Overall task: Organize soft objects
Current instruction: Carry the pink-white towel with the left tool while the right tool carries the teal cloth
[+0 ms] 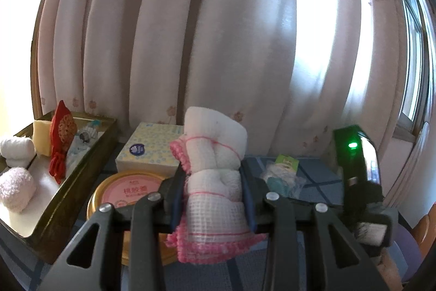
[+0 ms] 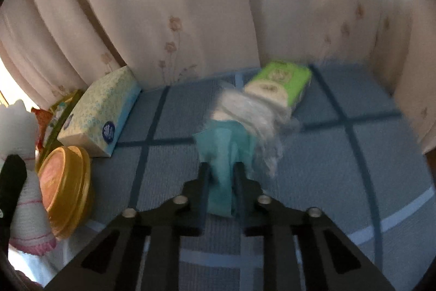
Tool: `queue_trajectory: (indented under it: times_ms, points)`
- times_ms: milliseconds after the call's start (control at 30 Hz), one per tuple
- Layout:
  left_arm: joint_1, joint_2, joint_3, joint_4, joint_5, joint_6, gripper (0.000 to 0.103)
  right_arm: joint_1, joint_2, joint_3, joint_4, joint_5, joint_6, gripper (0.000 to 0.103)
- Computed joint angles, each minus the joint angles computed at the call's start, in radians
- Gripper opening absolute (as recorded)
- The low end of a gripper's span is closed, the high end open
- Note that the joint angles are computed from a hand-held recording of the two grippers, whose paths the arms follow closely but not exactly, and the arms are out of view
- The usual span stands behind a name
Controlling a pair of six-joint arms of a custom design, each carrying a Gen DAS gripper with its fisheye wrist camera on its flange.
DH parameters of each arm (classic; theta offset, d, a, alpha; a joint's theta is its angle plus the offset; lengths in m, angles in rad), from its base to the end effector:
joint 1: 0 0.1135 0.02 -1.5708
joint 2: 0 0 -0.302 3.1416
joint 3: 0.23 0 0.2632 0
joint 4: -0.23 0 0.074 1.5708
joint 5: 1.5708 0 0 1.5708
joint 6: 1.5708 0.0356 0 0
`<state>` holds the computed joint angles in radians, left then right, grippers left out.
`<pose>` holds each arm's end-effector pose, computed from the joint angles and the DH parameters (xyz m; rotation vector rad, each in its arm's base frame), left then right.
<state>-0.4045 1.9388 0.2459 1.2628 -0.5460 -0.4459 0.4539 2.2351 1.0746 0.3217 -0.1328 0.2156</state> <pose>0.2388 -0.0821 0.0901 -0.3814 1.8972 -0.0182 0.3902 0.1956 0.0589 -0.3536 2.4277 0.4628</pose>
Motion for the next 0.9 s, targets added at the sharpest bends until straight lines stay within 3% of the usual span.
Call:
queue_trajectory:
  times_ms: [167,333,500,700,900]
  points:
    - [-0.014,-0.005,0.004,-0.013,-0.020,0.010,0.035,-0.064,-0.059,-0.196,0.289,-0.130,0.064,0.009]
    - [-0.025,-0.018,0.006,-0.040,-0.039,0.006,0.035,-0.072,-0.103,-0.340,0.511,-0.076,0.121,0.009]
    - [-0.041,-0.030,0.012,-0.071,-0.064,0.005,0.035,-0.034,-0.143,-0.419,0.609,0.083,0.133,0.009]
    - [-0.040,-0.032,-0.010,-0.047,-0.058,0.007,0.035,0.083,-0.176,-0.503,0.762,0.316,0.015,0.009]
    - [-0.030,-0.042,-0.060,-0.007,-0.065,0.012,0.035,0.165,-0.167,-0.570,0.927,0.422,-0.072,0.010]
